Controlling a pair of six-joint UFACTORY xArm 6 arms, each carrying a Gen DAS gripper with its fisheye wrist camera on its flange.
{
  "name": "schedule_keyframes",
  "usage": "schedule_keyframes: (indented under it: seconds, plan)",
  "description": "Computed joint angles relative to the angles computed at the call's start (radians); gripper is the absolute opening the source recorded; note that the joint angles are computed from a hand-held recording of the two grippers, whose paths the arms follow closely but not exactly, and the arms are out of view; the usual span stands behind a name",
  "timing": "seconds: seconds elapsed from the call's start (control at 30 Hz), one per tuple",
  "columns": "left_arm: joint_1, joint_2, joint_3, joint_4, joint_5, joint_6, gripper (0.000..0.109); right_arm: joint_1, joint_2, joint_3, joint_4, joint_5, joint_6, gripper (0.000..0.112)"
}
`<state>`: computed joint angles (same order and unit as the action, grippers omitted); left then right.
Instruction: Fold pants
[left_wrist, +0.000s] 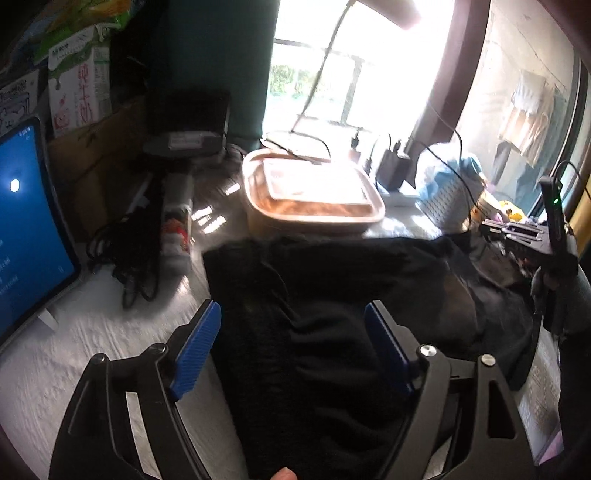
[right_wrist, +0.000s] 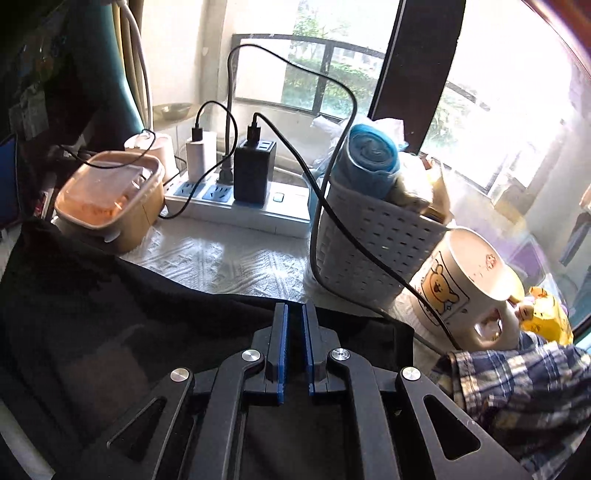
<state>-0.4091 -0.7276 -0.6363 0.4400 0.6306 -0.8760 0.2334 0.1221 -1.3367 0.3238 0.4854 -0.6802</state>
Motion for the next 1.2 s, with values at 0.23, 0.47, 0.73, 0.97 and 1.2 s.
schedule_keyframes:
  seconds: [0.23,0.47,0.73,0.97,1.2]
  plan:
    - [-0.051,-0.01,0.04,-0.035,0.007,-0.066,0.08,-0.053,-0.19,0.213,0.157,-0.01,-0.139,0.103]
    - [-0.104,-0.077,0.085,-0.027,0.062,-0.134,0.08,-0.071,-0.281,0.307,0.238,0.003,-0.178,0.103]
    - [-0.122,-0.197,0.162,-0.139,0.132,-0.081,0.08,-0.047,-0.451,0.456,0.243,0.068,-0.185,0.103]
    - [-0.074,-0.243,0.208,-0.222,0.075,-0.107,0.08,-0.084,-0.56,0.555,0.19,0.051,-0.13,0.103]
    - [-0.014,-0.138,0.191,-0.271,-0.04,-0.17,0.08,-0.211,-0.584,0.576,0.174,0.068,-0.122,0.103]
